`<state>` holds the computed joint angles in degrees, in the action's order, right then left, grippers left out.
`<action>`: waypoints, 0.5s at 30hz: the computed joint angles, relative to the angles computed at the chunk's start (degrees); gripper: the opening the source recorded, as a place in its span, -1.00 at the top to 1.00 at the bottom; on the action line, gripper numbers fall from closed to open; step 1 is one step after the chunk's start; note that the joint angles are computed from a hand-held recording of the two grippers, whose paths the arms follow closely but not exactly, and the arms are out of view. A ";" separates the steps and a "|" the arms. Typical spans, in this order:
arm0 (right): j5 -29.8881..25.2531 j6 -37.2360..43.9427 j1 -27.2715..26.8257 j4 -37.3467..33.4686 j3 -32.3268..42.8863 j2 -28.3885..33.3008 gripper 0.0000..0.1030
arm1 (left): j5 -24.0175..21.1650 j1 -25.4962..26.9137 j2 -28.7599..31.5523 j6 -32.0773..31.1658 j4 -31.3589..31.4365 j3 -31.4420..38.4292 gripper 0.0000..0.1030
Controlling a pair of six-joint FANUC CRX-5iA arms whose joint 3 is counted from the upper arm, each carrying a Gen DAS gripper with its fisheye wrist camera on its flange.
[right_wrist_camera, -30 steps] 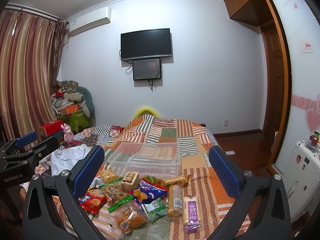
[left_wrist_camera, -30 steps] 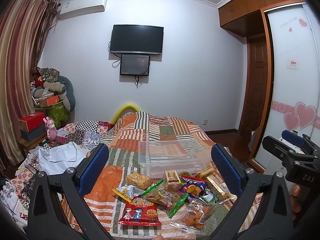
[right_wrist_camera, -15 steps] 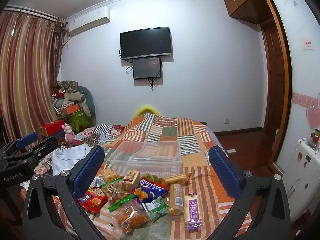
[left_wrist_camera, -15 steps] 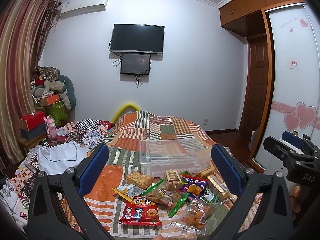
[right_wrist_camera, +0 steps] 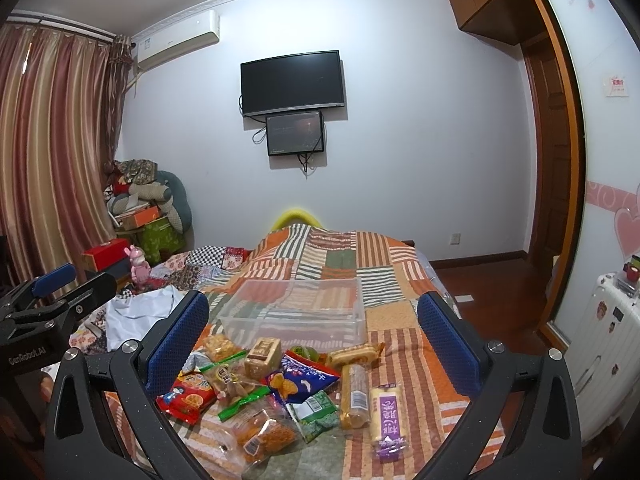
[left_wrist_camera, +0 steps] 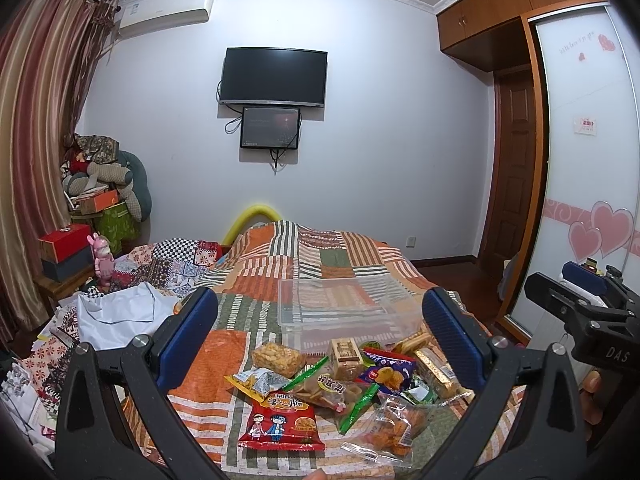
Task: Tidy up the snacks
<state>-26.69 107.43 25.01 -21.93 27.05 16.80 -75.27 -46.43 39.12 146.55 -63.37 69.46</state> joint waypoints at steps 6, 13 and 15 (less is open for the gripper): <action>0.11 -0.43 0.07 0.51 -0.10 0.03 -1.00 | -0.02 0.00 0.04 0.03 0.02 0.05 -1.00; 0.01 -0.23 0.05 0.27 -0.10 -0.01 -1.00 | -0.31 -0.08 0.17 0.08 -0.06 0.30 -1.00; -0.16 -0.07 0.01 0.07 0.00 0.00 -1.00 | -0.33 -0.10 0.15 0.11 -0.10 0.26 -1.00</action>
<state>-26.85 107.36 25.02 -21.86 27.06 16.80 -75.60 -46.53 39.27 146.67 -63.47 69.72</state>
